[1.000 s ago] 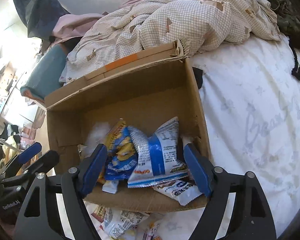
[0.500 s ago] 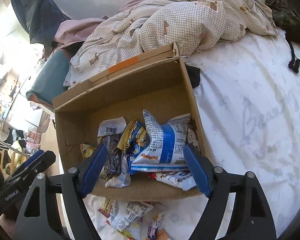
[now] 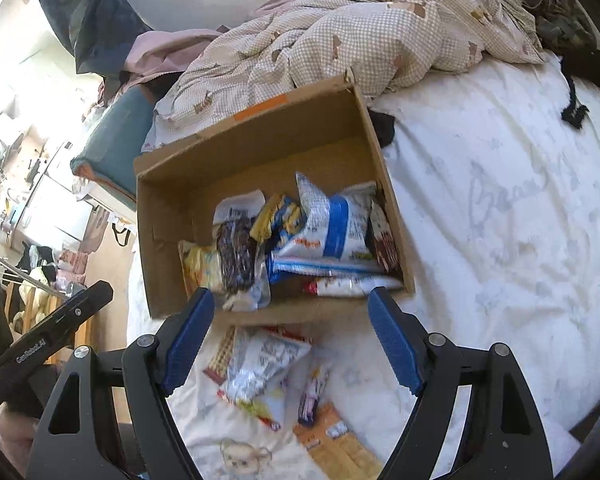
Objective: Organize snacks
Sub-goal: 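Withdraw both tools from the box toward the remaining snacks, then grasp the large white bag with red top with the left gripper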
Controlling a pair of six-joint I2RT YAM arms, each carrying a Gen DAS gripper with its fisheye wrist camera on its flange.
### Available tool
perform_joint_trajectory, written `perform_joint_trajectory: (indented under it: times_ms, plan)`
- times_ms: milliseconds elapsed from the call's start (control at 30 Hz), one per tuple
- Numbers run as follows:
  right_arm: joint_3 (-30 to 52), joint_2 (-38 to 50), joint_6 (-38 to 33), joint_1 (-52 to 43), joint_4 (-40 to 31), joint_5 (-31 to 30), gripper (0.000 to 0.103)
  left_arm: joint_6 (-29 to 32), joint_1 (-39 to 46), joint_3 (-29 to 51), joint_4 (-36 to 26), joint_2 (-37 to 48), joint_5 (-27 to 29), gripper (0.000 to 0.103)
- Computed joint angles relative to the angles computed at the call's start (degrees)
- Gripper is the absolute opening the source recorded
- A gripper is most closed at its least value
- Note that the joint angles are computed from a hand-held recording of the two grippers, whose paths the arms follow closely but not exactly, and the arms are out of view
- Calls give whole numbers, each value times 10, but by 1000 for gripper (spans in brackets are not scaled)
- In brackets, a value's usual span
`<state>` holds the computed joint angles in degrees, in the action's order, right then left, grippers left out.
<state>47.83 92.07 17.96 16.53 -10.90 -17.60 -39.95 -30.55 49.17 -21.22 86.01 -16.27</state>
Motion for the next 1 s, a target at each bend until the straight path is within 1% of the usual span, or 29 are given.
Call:
perform_joint_trajectory:
  times_ms: [300,433,567,700,800,867,933,1000]
  plan:
    - [-72,-62,8,4,-17,-1,82,-50,-26,-55,-23,-51,-5,93]
    - [-106,-79,22,-14,-23,-29,82,-69,-39,-70,-32,-59,-3,93]
    - [-133,-69,37,-43,-22,-70,82,-78,-44,-74,-30,-44,7,93]
    - [-139,-54,36,-66,-28,-75,82,-73,-51,-58,-18,9,34,93]
    - [-139,-46,39,-87,-29,-79,82,-67,-59,-38,23,75,85,93]
    - [-140,-42,43,-98,-28,-84,82,-50,-67,-5,38,135,123,93]
    - [-140,-40,43,-104,-26,-83,82,-19,-77,51,29,216,166,93]
    - [-141,-38,43,-103,-26,-76,82,-14,-84,82,27,263,175,93]
